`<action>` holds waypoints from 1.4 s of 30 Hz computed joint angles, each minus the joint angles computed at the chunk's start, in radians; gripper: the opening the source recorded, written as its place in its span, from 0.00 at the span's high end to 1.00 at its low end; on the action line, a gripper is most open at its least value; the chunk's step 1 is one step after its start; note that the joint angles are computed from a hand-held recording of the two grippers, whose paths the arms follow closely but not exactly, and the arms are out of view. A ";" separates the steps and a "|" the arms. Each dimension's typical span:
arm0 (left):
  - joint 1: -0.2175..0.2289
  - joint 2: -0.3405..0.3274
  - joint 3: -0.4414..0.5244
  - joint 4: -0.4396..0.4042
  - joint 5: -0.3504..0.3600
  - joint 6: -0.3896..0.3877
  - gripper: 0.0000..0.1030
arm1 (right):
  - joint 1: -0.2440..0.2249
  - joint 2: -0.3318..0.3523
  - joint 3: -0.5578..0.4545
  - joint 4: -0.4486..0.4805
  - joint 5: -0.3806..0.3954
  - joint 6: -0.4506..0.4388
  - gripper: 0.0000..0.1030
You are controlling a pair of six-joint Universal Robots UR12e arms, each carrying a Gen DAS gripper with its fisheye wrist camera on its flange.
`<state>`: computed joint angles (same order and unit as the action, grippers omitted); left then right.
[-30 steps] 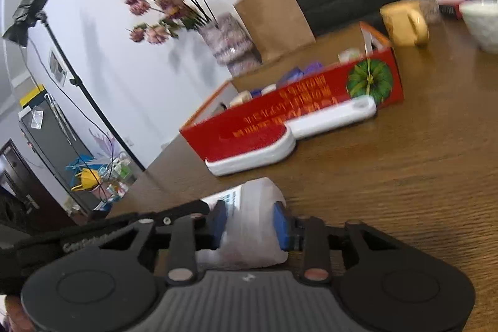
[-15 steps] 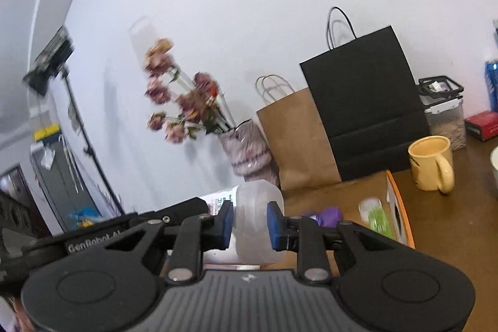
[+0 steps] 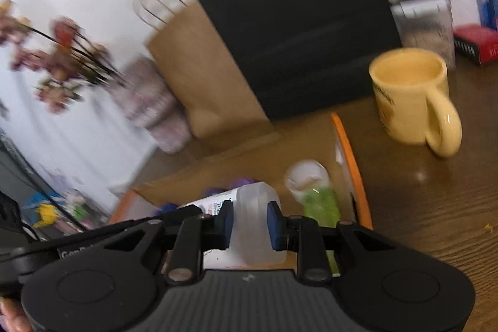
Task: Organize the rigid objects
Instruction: 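Lower the wipes pack into the red box and open both tools, then withdraw both open tools from the box back over the table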
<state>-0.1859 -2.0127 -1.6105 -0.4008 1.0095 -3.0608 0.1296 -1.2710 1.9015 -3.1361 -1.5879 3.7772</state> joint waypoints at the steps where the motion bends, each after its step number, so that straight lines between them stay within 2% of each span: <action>1: -0.004 -0.006 0.010 -0.023 0.013 0.006 0.75 | 0.006 0.010 -0.010 0.013 -0.024 -0.018 0.78; 4: -0.011 -0.013 0.016 -0.023 0.035 0.015 0.78 | 0.028 0.023 -0.033 0.047 -0.094 -0.085 0.75; 8: -0.011 -0.003 0.018 -0.057 0.047 0.042 0.77 | 0.027 0.021 -0.036 0.066 -0.087 -0.093 0.75; 14: 0.009 0.080 -0.052 0.009 0.072 0.116 0.76 | 0.047 -0.050 -0.002 0.056 -0.146 -0.109 0.73; 16: 0.022 0.118 -0.082 0.050 0.096 0.139 0.71 | 0.062 -0.084 0.009 0.056 -0.177 -0.132 0.67; 18: 0.045 0.160 -0.112 0.070 0.098 0.141 0.58 | 0.073 -0.122 0.027 0.049 -0.197 -0.157 0.49; 19: 0.058 0.181 -0.126 0.078 0.096 0.143 0.56 | 0.080 -0.148 0.039 0.049 -0.206 -0.182 0.32; 20: 0.072 0.202 -0.142 0.092 0.095 0.152 0.54 | 0.087 -0.170 0.051 0.046 -0.222 -0.211 0.23; 22: 0.099 0.245 -0.180 0.143 0.108 0.170 0.49 | 0.112 -0.201 0.063 0.047 -0.291 -0.259 0.23; 24: 0.124 0.286 -0.217 0.194 0.123 0.163 0.36 | 0.136 -0.227 0.073 0.054 -0.348 -0.283 0.21; 26: 0.140 0.315 -0.246 0.237 0.137 0.139 0.24 | 0.153 -0.248 0.084 0.049 -0.371 -0.293 0.19; 28: 0.152 0.348 -0.285 0.291 0.144 0.142 0.24 | 0.175 -0.259 0.090 0.038 -0.400 -0.304 0.18; 31: 0.164 0.388 -0.336 0.352 0.140 0.160 0.20 | 0.212 -0.264 0.093 0.014 -0.472 -0.334 0.07; 35: 0.175 0.432 -0.392 0.403 0.140 0.168 0.19 | 0.260 -0.270 0.107 -0.032 -0.545 -0.365 0.04; 38: 0.198 0.472 -0.445 0.452 0.118 0.165 0.17 | 0.292 -0.275 0.130 -0.095 -0.586 -0.383 0.02; 40: 0.224 0.498 -0.494 0.517 0.088 0.149 0.14 | 0.329 -0.275 0.152 -0.157 -0.642 -0.394 0.00; 42: 0.255 0.532 -0.550 0.576 0.049 0.119 0.08 | 0.362 -0.278 0.181 -0.226 -0.661 -0.403 0.00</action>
